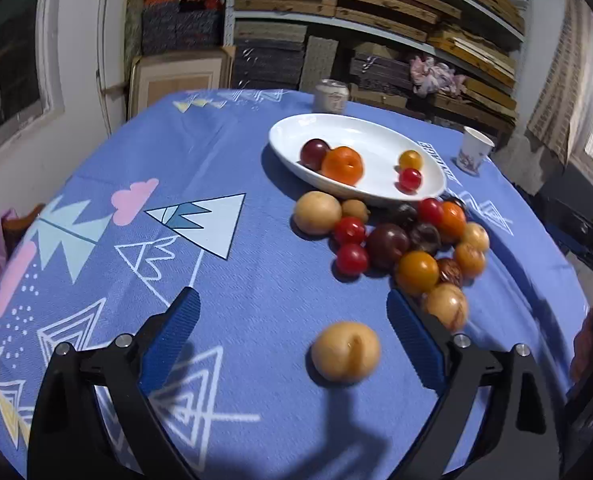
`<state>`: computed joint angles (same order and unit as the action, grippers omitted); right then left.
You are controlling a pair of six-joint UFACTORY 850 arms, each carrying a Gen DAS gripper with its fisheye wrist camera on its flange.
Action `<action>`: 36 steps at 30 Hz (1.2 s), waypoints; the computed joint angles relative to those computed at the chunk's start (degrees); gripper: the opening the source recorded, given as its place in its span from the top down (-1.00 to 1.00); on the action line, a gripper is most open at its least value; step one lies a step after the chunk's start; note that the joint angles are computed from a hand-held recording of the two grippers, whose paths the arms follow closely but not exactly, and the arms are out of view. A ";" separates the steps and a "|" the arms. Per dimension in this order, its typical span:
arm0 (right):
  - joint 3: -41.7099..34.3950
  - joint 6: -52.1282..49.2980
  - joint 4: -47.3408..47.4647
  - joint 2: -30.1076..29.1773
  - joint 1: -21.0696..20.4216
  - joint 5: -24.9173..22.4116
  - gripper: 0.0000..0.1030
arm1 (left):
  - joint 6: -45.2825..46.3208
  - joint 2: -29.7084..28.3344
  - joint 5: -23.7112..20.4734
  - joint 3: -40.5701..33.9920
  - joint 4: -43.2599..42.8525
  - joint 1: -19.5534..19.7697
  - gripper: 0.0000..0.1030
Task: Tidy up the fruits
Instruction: 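Withdraw both grippers from the plate and move the left gripper toward the tan fruit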
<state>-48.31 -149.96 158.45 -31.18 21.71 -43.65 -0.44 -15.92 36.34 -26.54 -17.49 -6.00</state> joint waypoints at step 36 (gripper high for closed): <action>-1.83 1.68 -2.00 -1.73 1.03 5.67 -0.74 | -1.53 -5.58 -8.79 -4.82 5.14 2.13 -0.86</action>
<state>-50.14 -148.29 156.45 -32.91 22.74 -37.97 -1.97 -21.50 27.56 -31.36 -12.35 -3.88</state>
